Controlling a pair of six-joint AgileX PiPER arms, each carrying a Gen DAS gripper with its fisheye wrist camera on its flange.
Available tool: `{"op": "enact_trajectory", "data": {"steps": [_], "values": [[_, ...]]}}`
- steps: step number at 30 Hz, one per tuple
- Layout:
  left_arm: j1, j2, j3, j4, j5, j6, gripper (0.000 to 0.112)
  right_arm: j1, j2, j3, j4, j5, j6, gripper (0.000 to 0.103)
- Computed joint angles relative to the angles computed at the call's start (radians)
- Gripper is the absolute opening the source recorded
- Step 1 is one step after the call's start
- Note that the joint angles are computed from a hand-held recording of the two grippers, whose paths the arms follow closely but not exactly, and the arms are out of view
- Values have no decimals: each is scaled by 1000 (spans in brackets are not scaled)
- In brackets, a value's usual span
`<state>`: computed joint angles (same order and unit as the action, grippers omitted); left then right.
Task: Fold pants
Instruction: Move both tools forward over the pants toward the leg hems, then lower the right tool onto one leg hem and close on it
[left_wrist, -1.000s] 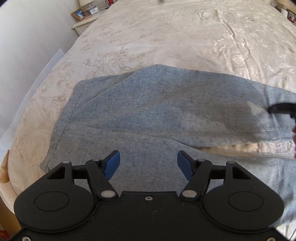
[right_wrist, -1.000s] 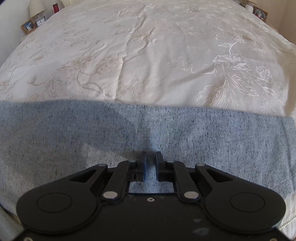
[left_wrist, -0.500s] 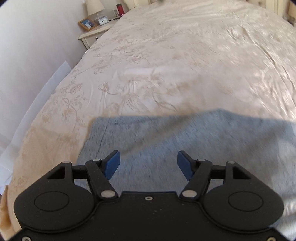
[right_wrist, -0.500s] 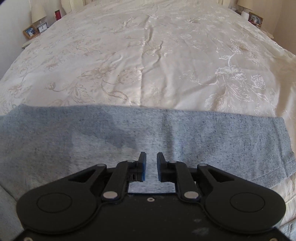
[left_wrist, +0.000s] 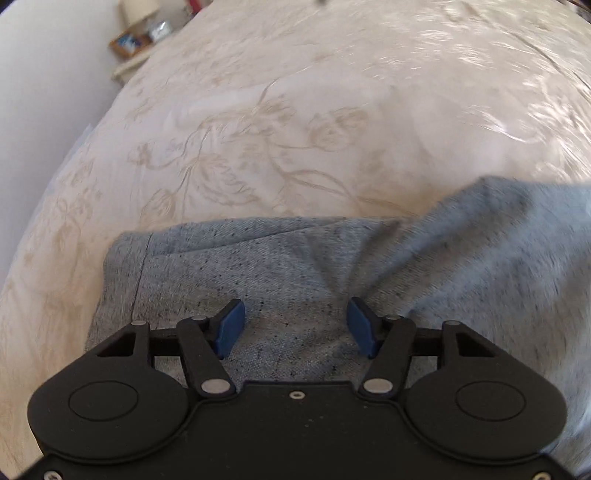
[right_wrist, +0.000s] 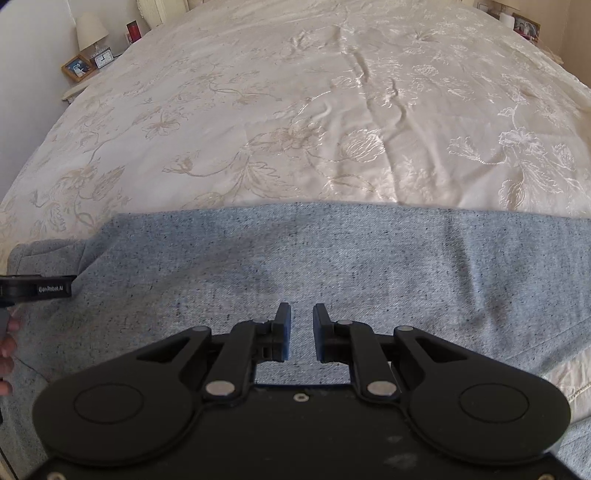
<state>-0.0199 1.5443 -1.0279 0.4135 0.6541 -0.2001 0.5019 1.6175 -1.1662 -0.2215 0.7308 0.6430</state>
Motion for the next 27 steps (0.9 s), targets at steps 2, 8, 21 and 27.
{"op": "enact_trajectory", "data": {"steps": [2, 8, 21, 27], "values": [[-11, 16, 9, 75, -44, -10, 69, 11, 8, -13, 0, 16, 8, 15], [73, 254, -294, 163, 35, -141, 69, 37, -14, -21, -40, 47, 74, 15], [205, -198, -58, -337, 110, 379, 60, 270, -133, 24, -147, 157, 236, 20], [184, -466, 163, -496, 285, 547, 60, 421, -177, 122, -83, 174, 353, 20]]}}
